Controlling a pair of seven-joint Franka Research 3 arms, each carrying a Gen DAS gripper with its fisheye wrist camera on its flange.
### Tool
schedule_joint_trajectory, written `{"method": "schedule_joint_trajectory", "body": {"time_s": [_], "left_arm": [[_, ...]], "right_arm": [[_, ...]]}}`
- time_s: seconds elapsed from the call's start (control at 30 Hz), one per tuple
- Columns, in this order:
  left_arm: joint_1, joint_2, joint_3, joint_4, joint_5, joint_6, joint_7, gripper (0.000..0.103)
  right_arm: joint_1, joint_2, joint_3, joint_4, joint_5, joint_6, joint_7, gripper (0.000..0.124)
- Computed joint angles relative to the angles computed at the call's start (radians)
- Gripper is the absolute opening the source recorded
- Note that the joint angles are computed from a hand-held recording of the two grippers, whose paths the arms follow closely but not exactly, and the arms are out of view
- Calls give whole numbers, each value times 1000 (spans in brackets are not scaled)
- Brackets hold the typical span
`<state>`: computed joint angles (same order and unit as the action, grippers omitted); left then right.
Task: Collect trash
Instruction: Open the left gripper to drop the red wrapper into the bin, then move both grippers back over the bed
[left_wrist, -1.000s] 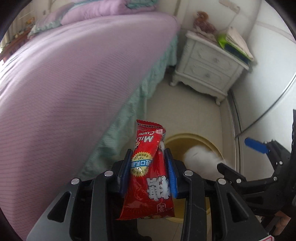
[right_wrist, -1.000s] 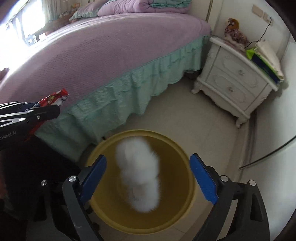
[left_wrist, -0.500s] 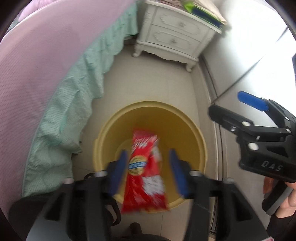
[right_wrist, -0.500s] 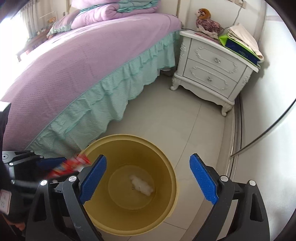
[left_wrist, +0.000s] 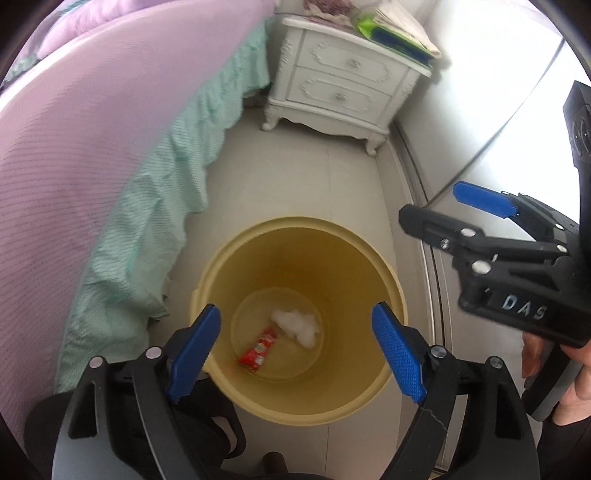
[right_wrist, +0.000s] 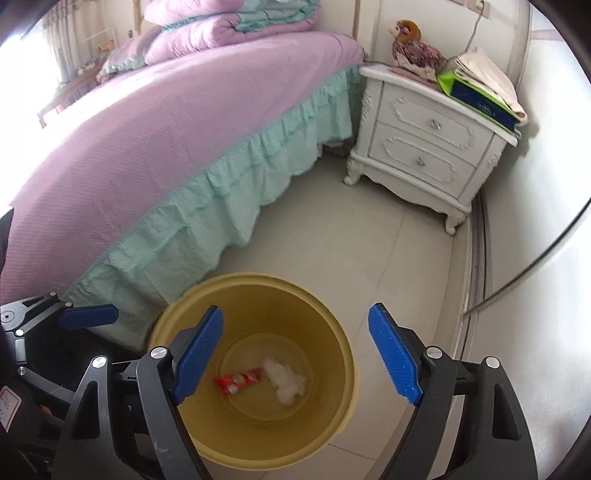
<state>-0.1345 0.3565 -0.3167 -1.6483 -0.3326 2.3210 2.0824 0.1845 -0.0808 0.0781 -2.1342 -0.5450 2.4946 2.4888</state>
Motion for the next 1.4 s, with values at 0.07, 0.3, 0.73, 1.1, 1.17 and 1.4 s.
{"method": "schedule_joint_trajectory", "body": {"time_s": [0.07, 0.3, 0.73, 1.1, 1.17, 1.4], "left_arm": [[8, -36, 8, -38, -6, 42, -8, 83], [34, -184, 60, -192, -9, 266, -73, 83], [147, -434, 215, -407, 525, 567, -777, 96], [379, -605, 221, -511, 986, 499, -1288, 96], [413, -613, 226, -513, 1034, 477, -1338, 97], [494, -644, 254, -532, 1138, 386, -1448, 99]], "right_arm": [[4, 1, 4, 8, -14, 30, 6, 78], [33, 44, 14, 78, -28, 224, -44, 74], [117, 360, 136, 497, 389, 475, -661, 74], [218, 632, 256, 894, 618, 396, -977, 85], [224, 667, 297, 934, 670, 386, -1035, 85], [324, 763, 267, 1097, 739, 303, -1108, 91]]}}
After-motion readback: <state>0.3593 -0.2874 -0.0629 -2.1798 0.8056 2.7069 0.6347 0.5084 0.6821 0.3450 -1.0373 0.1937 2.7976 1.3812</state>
